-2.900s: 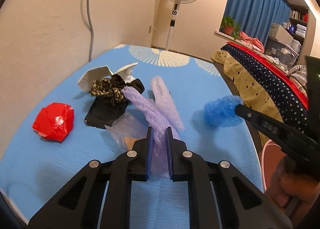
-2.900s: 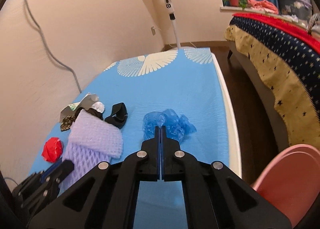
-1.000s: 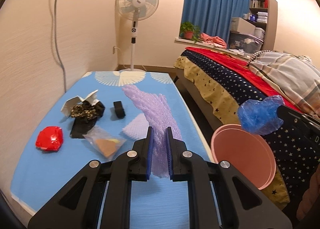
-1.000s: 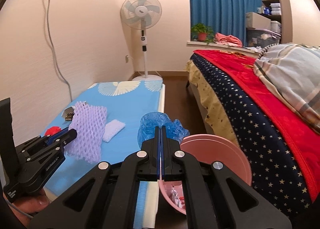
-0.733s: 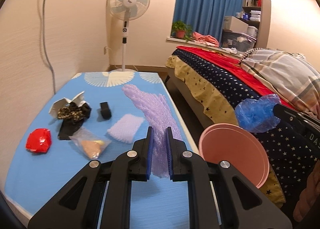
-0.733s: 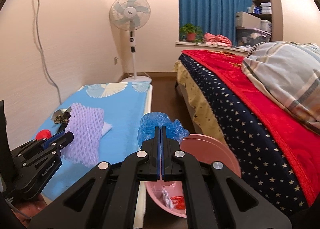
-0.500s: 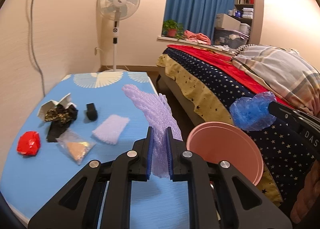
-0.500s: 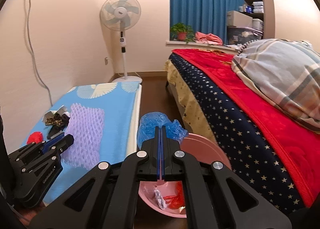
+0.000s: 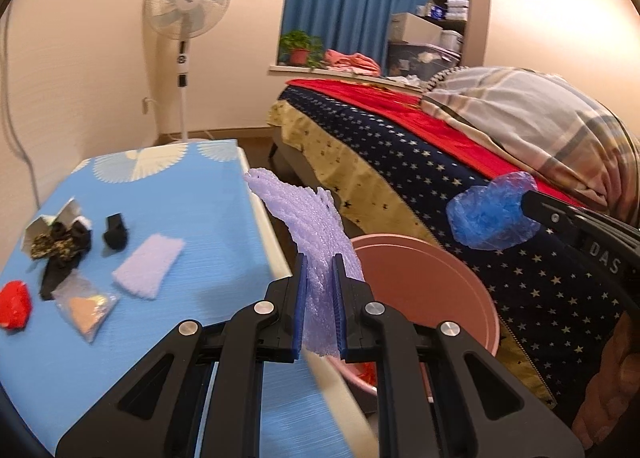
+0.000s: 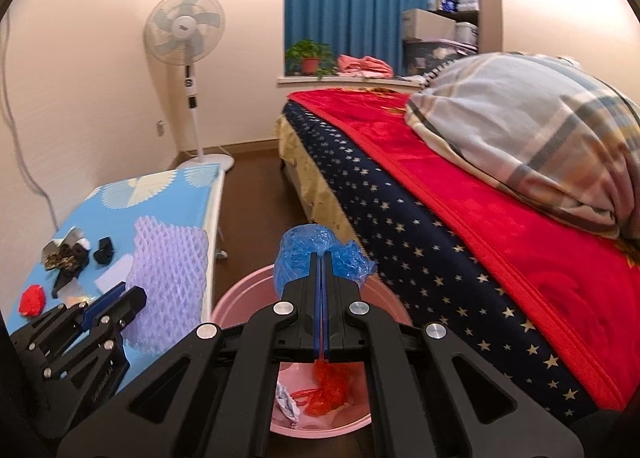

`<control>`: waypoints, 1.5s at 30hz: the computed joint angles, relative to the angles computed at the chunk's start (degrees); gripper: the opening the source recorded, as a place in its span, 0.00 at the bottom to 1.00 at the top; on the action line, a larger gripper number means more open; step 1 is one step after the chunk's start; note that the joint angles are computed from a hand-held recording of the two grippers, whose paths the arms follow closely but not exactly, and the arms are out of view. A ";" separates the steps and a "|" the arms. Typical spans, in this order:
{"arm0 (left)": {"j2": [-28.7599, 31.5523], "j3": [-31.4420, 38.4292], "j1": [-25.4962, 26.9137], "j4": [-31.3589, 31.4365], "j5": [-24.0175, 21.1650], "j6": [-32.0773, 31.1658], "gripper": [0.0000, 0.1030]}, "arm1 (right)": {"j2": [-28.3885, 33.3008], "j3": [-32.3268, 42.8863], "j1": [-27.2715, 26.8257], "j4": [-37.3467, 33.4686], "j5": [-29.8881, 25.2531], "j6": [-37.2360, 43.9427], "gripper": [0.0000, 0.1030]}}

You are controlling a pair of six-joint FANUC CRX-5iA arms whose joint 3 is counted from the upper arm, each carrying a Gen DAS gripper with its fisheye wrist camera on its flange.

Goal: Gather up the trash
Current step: 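Carry the purple net and blue bag over the pink bin with both tools, then open both tools to drop the net and blue bag into the bin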

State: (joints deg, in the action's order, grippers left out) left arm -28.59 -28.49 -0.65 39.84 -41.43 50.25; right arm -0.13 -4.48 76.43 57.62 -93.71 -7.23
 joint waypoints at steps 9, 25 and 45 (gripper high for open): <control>2.94 0.65 -4.08 0.96 0.58 -1.45 0.12 | -0.24 -0.96 -1.40 -1.82 -1.68 -2.34 0.00; 6.45 1.68 -6.79 0.14 1.19 -0.54 0.12 | 0.36 -1.24 -3.25 -3.09 -1.58 -3.86 0.00; 4.44 1.54 -3.24 -1.59 0.05 0.77 0.34 | 0.71 -1.97 -2.23 -0.11 -1.42 -5.29 0.54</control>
